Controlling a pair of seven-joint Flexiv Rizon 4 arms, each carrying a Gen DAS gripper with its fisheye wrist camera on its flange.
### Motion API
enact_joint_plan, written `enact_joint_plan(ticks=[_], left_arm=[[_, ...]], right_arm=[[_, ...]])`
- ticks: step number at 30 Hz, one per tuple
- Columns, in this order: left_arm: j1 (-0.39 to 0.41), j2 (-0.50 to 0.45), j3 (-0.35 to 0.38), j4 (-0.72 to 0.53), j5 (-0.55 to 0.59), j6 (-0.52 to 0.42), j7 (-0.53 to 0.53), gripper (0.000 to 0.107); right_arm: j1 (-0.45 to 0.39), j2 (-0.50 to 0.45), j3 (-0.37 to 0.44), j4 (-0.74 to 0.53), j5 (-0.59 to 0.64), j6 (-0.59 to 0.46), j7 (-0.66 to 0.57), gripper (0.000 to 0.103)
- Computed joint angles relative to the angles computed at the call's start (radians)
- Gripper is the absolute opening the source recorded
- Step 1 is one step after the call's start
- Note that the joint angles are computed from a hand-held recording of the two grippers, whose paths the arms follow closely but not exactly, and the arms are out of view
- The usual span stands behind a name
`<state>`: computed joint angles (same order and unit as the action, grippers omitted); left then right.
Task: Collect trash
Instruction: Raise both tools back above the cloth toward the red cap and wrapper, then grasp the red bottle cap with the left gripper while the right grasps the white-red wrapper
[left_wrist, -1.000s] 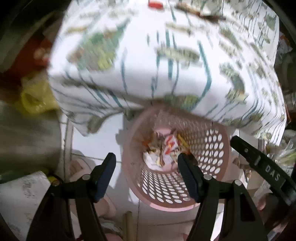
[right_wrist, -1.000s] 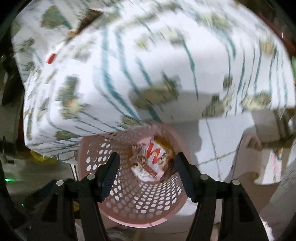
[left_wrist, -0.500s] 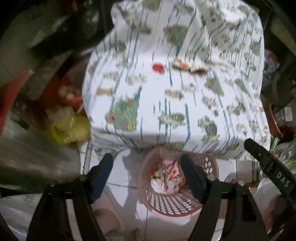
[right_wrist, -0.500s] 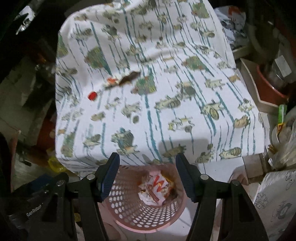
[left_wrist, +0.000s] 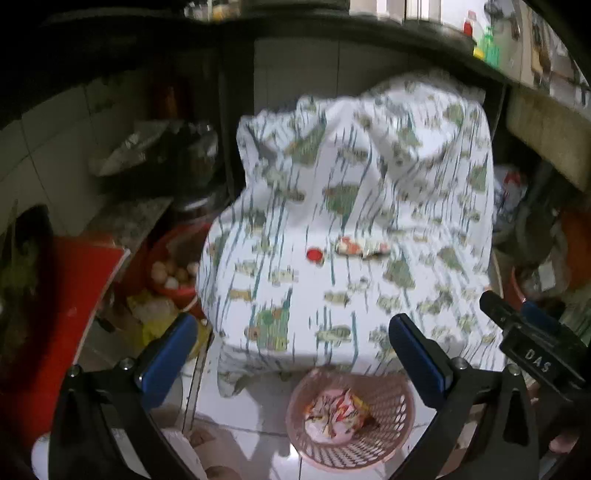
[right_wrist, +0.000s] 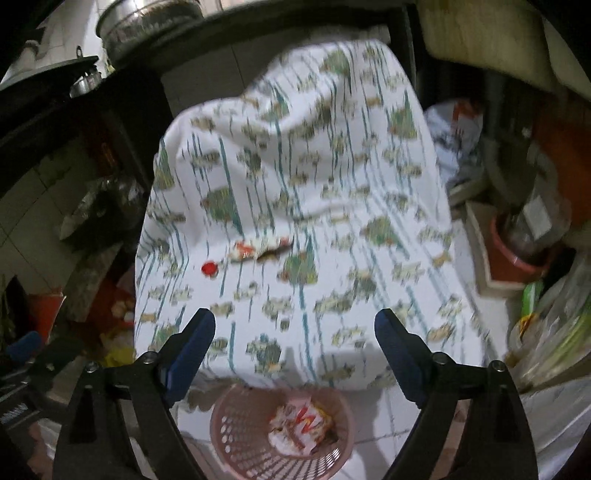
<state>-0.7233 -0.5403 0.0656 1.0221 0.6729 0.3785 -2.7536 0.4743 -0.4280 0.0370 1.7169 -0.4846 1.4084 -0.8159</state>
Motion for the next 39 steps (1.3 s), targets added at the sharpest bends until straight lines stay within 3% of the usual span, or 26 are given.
enact_joint_plan(ticks=[5,7,11,17,22,25,26,29,30,34,39], left_arm=[[-0.015,-0.016,0.016,-0.076,0.047,-0.068,0.055,0.103],[-0.001,-0.027,0.015,-0.101,0.03,-0.089,0.086,0.103],[0.04,-0.011,0.013,-0.086,-0.006,-0.022,0.09,0.103],[0.048,-0.007,0.047,-0.113,0.035,0.014,0.074,0.103],[0.053,-0.054,0.069,-0.17,0.072,-0.018,0.156,0.103],[0.069,-0.042,0.08,-0.108,0.059,0.021,0.067,0.103],[0.086,-0.029,0.075,-0.064,0.038,0.058,0.026,0.103],[0.133,-0.033,0.051,-0.021,-0.031,0.063,0.007,0.103],[0.144,-0.037,0.046,-0.017,-0.044,0.066,0.017,0.103],[0.163,-0.062,0.046,-0.037,-0.071,0.041,0.043,0.103],[0.199,-0.108,0.034,-0.08,-0.143,0.026,0.089,0.103]], right_arm=[[-0.002,0.002,-0.003,-0.057,-0.042,-0.011,-0.077,0.103],[-0.008,-0.003,-0.001,-0.08,-0.036,-0.001,-0.09,0.103],[-0.09,-0.044,0.11,-0.176,0.112,0.024,-0.164,0.103],[-0.046,-0.091,0.027,-0.276,0.081,0.029,-0.227,0.103],[-0.014,-0.139,-0.04,-0.318,0.02,0.033,-0.254,0.103],[0.011,-0.166,-0.094,-0.296,0.013,0.06,-0.21,0.103],[0.002,-0.179,-0.083,-0.3,0.011,0.027,-0.181,0.103],[-0.073,-0.235,0.067,-0.41,0.129,-0.139,-0.324,0.103],[-0.079,-0.248,0.077,-0.431,0.124,-0.161,-0.324,0.103],[-0.038,-0.27,0.004,-0.45,0.121,-0.151,-0.273,0.103],[-0.04,-0.297,0.02,-0.513,0.141,-0.289,-0.292,0.103]])
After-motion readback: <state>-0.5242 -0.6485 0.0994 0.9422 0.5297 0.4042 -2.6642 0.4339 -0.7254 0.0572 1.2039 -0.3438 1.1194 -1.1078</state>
